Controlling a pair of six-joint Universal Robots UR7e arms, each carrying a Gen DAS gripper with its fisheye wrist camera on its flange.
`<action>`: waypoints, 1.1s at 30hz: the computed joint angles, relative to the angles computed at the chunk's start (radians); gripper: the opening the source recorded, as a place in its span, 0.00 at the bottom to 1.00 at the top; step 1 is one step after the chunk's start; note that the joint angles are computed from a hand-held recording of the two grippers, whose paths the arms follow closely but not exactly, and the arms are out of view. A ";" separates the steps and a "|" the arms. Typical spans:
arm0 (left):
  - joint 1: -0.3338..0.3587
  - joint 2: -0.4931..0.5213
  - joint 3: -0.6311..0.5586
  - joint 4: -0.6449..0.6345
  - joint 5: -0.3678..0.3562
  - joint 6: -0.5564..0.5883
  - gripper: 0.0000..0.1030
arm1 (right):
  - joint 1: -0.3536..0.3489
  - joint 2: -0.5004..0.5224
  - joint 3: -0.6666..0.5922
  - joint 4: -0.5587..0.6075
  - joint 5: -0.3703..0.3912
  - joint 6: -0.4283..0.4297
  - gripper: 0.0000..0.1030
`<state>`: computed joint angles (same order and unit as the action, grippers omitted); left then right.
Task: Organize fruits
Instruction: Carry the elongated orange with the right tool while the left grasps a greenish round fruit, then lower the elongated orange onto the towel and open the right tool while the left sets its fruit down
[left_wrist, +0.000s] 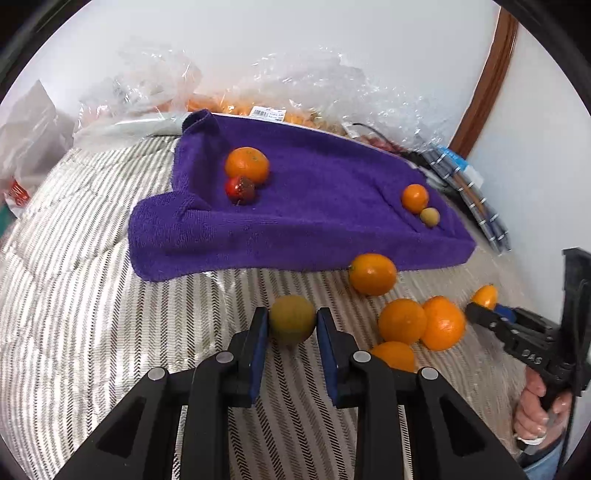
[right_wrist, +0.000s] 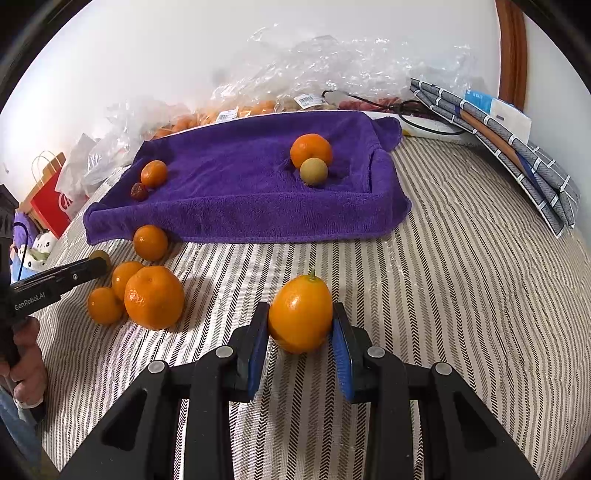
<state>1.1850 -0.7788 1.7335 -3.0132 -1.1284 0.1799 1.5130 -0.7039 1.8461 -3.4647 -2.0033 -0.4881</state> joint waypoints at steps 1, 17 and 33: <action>0.006 -0.006 0.006 -0.012 -0.024 0.002 0.25 | 0.000 0.000 0.000 -0.002 0.001 0.000 0.32; -0.007 -0.064 0.086 -0.159 -0.005 -0.026 0.25 | -0.010 -0.028 0.039 -0.081 0.050 0.049 0.32; -0.026 0.034 -0.151 -0.156 0.085 0.049 0.25 | 0.054 0.056 -0.230 0.001 0.043 -0.006 0.32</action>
<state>1.1589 -0.7450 1.5822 -3.1687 -1.0433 0.2286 1.5666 -0.6476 1.6163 -3.4642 -1.9601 -0.4937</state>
